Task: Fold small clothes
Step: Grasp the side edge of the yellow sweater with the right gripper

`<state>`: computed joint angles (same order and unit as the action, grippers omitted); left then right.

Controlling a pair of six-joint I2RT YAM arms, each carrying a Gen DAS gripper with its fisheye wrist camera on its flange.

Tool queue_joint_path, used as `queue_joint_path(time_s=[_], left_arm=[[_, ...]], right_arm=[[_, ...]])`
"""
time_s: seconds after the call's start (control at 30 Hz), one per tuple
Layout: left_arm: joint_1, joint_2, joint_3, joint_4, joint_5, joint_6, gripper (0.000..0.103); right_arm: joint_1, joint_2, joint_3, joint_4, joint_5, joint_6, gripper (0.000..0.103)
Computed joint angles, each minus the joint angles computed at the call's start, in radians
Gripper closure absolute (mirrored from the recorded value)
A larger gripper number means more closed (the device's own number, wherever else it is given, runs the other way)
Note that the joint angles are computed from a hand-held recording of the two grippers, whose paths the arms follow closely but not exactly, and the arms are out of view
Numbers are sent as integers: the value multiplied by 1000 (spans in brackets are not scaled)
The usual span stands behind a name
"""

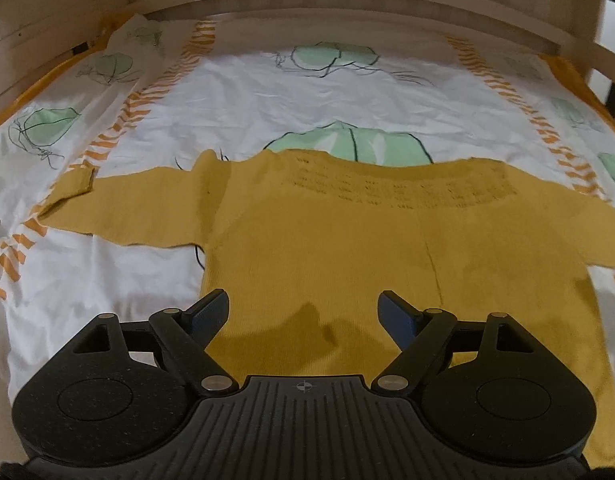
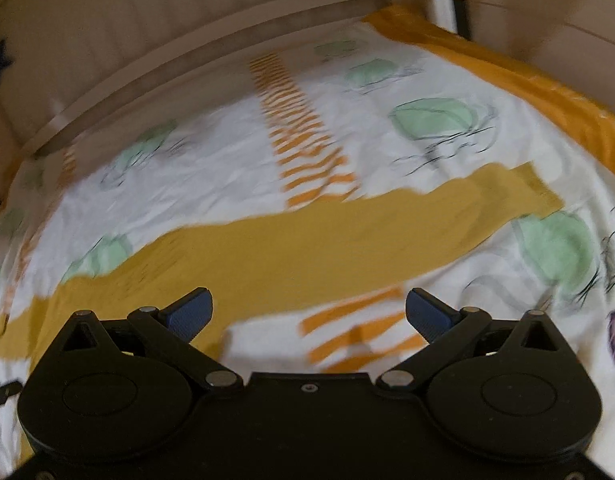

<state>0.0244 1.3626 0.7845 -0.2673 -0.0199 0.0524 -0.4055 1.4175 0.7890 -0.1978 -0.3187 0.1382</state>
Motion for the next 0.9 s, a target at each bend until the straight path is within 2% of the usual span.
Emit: queue_joint_path(time_s=[0.17, 0.27, 0.47, 0.6, 0.67, 0.7, 0.8, 0.9], left_arm=[[-35, 119, 35, 56, -51, -53, 22], [-52, 188, 46, 93, -80, -80, 22], [-67, 308, 50, 153, -106, -93, 21], [-77, 298, -43, 308, -128, -100, 19], [-83, 299, -85, 386, -142, -102, 15], [-90, 307, -101, 428, -151, -105, 12], [-94, 322, -173, 581, -160, -106, 8], [-92, 331, -181, 611, -160, -120, 4]], right_arm=[[-115, 170, 125, -24, -97, -12, 0], [-156, 252, 192, -26, -104, -9, 1], [-218, 399, 330, 15, -15, -51, 1], [-250, 500, 445, -4, 34, -64, 1], [-265, 551, 500, -16, 51, -54, 6], [-273, 575, 526, -24, 59, -51, 14], [-288, 636, 584, -40, 78, -55, 17], [-296, 688, 625, -47, 98, -73, 18]])
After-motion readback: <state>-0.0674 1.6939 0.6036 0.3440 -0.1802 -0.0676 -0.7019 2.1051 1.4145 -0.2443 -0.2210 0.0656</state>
